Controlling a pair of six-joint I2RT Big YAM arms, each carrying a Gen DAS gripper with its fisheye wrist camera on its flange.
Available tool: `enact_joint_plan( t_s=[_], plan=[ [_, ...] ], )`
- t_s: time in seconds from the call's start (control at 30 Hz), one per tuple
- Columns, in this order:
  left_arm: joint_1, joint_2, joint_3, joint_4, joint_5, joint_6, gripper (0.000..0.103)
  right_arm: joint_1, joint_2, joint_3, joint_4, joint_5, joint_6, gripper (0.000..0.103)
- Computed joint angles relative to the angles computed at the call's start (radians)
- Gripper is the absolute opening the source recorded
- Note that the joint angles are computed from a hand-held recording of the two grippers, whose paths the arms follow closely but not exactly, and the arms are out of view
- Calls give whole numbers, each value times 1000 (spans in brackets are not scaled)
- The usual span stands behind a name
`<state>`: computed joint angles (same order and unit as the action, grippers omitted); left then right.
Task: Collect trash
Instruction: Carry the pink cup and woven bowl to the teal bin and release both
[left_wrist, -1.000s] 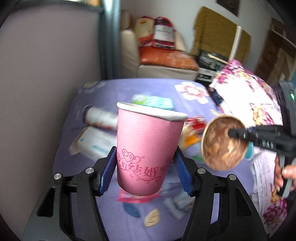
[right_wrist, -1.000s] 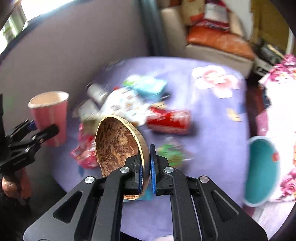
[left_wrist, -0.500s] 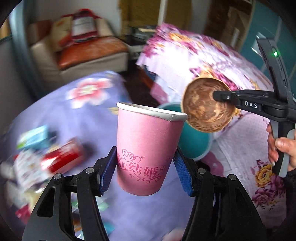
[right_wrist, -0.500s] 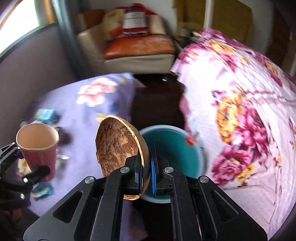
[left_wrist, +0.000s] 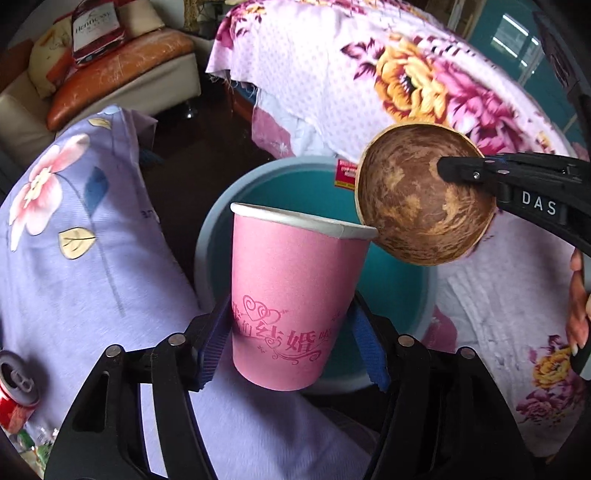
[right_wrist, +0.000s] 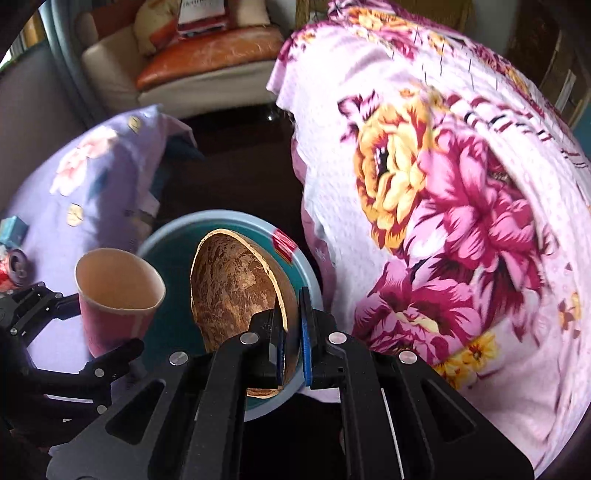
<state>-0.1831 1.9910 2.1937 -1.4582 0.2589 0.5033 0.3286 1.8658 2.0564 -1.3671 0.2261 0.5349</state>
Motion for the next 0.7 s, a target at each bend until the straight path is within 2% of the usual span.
enact_joint_plan(
  t_s=[0.1,0.2,0.43,0.7],
  plan=[
    [-6,12,-10,15,-28,0,66,-7,6,-21,6,-8,-7,7],
    [-7,10,-30,42,-53,-5,76,-11,11,-38,8,-10,-8,7],
    [-11,2,-57,82,-80,0,76,-17,35,-46,-14,-1,-8,7],
    [4,-28,-74,85,-50,7,77,-16,58,-33,-54,-9,3,9]
  ],
)
